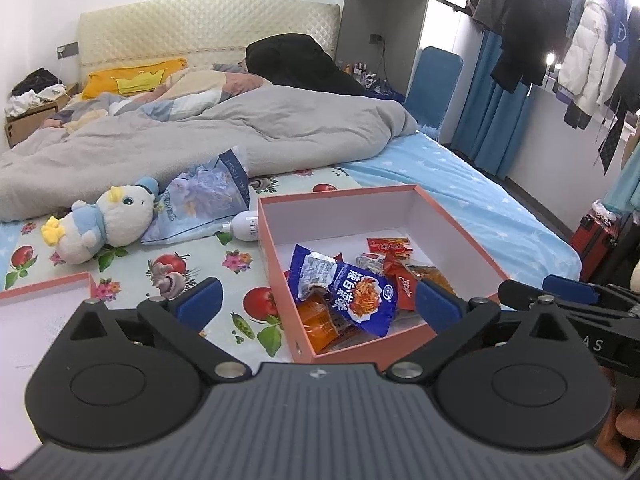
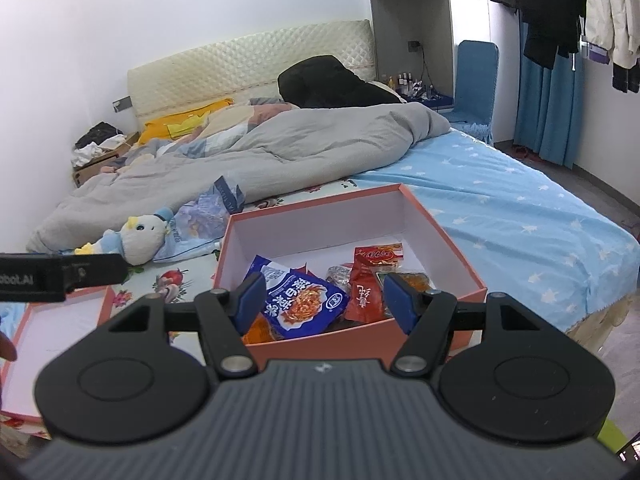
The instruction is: Organize snacks
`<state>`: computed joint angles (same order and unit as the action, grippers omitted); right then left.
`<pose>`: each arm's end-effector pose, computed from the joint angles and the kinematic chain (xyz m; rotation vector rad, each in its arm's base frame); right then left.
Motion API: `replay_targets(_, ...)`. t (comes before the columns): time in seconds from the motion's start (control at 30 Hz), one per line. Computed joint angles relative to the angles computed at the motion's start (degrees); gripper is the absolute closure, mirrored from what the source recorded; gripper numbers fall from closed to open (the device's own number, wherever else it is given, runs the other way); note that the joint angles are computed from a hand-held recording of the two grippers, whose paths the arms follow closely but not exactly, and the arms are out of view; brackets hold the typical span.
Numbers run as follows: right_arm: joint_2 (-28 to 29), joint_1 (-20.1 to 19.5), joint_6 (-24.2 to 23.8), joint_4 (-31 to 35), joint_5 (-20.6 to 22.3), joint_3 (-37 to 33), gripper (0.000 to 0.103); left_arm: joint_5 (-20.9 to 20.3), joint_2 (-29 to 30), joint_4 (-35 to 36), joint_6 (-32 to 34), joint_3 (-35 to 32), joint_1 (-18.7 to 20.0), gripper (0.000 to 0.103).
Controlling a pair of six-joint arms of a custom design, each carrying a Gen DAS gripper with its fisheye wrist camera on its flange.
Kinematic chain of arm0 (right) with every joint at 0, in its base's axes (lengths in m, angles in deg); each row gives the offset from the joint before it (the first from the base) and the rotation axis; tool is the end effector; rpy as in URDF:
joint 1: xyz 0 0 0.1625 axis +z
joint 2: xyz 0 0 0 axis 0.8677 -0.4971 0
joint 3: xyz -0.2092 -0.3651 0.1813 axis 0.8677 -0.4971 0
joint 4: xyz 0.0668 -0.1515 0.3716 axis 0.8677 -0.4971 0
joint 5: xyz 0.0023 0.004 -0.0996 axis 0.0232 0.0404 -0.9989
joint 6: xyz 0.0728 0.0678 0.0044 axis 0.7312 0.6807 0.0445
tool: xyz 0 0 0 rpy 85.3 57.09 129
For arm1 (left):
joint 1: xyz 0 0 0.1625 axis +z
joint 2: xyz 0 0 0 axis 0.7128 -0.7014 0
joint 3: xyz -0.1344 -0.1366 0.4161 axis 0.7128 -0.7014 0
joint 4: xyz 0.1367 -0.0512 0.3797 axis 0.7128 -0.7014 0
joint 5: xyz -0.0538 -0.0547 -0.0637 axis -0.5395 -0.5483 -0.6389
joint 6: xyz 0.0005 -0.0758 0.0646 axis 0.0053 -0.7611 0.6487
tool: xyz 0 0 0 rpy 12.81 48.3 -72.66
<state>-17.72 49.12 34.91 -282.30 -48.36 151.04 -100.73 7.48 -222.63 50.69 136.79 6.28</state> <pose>0.3003 -0.6098 0.1726 0.5139 -2.2792 1.2151 -0.2312 -0.6258 0.2856 0.5267 2.3002 -1.0738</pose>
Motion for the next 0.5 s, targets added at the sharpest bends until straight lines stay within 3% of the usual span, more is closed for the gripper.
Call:
replay_targets(0.03, -0.03, -0.01, 0.05, 0.15, 0.05, 0.0, 0.033, 0.45, 0.09, 0.13, 0.11, -0.11, -0.04, 0.0)
replay_targets(0.2, -0.33, -0.38, 0.58, 0.7, 1.6, -0.01, 0.0, 0.51, 0.07, -0.36, 0.33, -0.36, 0.08, 0.0)
replay_targets(0.5, -0.16, -0.36, 0.62, -0.46, 1.02, 0.12, 0.0, 3.77, 0.57, -0.5, 0.77, -0.65, -0.32, 0.0)
